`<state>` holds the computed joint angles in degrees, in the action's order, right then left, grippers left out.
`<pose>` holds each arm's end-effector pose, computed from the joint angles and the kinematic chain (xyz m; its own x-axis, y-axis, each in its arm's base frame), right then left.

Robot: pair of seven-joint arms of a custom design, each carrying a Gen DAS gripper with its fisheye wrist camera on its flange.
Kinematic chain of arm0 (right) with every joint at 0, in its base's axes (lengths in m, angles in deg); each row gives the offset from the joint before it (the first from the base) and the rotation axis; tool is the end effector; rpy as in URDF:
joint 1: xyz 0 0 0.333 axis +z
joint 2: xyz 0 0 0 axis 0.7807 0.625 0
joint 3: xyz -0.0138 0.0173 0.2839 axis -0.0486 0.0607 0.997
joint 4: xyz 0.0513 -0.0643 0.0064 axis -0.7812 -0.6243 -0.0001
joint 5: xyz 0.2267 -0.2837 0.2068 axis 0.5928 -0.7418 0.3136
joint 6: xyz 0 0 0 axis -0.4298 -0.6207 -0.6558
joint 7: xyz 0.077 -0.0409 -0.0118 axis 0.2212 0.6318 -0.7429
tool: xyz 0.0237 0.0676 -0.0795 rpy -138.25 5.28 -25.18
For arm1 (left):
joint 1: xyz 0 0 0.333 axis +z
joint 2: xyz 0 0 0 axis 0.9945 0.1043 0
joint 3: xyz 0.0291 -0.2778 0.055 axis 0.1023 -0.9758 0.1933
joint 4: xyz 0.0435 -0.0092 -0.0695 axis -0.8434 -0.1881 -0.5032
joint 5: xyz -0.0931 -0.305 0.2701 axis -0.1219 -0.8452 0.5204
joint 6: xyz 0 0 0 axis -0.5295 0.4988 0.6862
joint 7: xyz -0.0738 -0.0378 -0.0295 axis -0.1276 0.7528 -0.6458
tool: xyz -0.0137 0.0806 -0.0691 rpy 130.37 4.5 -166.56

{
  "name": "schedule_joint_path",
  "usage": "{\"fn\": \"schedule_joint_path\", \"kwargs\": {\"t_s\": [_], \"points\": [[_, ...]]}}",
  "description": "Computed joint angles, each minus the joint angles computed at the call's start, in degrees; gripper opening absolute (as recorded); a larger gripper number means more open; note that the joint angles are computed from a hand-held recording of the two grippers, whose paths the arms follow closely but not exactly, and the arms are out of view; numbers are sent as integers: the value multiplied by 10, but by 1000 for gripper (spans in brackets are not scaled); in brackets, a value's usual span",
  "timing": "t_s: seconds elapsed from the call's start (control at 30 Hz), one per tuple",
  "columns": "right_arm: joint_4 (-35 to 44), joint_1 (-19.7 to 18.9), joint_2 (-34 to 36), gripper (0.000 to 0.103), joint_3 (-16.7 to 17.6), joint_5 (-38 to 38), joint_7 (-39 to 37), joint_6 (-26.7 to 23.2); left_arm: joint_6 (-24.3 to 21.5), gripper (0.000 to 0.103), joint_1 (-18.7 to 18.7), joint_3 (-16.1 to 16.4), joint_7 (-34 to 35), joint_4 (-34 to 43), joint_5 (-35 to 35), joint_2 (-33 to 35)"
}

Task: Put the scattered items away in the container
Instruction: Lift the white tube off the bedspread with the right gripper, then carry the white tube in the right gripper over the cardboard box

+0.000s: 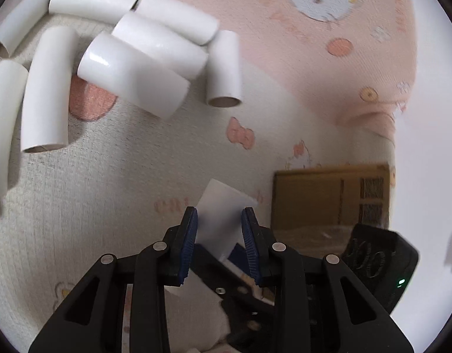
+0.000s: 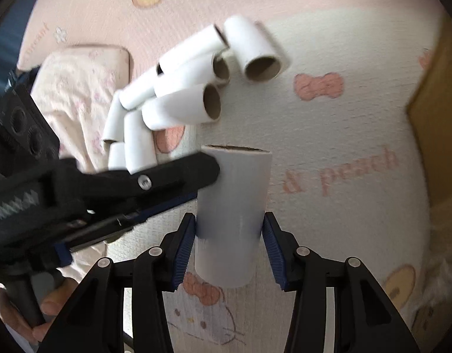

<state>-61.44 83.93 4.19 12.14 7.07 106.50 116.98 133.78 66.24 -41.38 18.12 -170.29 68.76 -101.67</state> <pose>0.4185 0.3349 0.3170 -0.1675 -0.7949 -0.5832 -0.9183 0.3410 -0.2010 0.4273 -0.2189 0.4124 0.5366 -0.6962 0.4769 -0.7602 -0.6441 -0.0849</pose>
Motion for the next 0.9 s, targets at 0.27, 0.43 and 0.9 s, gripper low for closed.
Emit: {"fn": "schedule_joint_path", "kwargs": {"t_s": [0.27, 0.43, 0.9], "points": [[-85, -41, -83, 44, 47, -264, 270, 89, -37, 34, 11, -58, -72, 49, 113, -26], [-148, -151, -185, 43, 159, -348, 401, 96, -71, 34, -3, -72, -72, 107, 164, -14], [-253, -189, -529, 43, 196, -470, 554, -104, -125, 34, -30, -101, -46, 322, 295, 122]]}}
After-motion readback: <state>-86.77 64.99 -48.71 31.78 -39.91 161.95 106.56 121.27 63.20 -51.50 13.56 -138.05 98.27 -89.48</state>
